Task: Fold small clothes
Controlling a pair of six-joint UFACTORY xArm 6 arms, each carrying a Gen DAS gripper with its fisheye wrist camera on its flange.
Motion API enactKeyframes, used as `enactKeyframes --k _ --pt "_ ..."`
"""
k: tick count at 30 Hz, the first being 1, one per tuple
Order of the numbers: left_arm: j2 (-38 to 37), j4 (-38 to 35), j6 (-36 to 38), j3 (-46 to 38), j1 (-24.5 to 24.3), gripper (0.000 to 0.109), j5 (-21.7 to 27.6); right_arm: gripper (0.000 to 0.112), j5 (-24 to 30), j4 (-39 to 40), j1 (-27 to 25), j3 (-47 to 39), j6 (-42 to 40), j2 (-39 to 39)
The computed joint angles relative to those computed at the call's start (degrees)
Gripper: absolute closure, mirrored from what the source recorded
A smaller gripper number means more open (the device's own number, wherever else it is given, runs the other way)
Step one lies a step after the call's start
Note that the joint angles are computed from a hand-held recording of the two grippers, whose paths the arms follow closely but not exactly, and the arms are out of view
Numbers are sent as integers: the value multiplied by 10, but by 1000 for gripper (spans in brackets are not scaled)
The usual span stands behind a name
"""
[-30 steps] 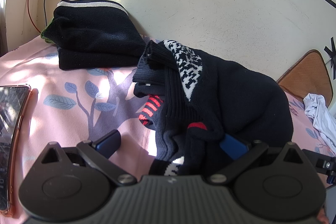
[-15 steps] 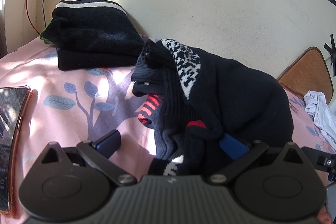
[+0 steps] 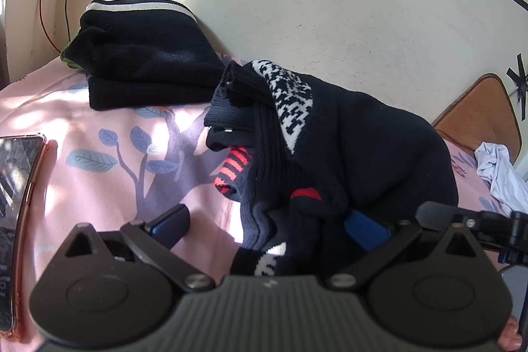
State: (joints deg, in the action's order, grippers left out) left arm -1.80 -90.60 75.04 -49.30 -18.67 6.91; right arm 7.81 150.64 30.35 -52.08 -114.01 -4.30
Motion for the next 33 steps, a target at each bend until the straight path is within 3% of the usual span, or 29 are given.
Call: enactKeyframes --k 7,16,20,22,26,33 --pt "0 -3 6 0 0 6 6 41 -25 -20 5 -48 18 41" --pt "7 -16 21 -7 -8 6 -3 44 -5 -34 0 -36 35 34" --pt "8 -22 28 -8 -9 7 3 52 7 -34 -2 -28 35 28" --pt "6 -37 45 -9 -3 11 24 58 26 -48 -5 -16 48 20" --pt "-1 -61 43 -4 31 14 128 65 112 -134 -25 30 177 -7" --pt "-39 -123 70 25 80 16 253 68 176 -188 -41 71 279 -74"
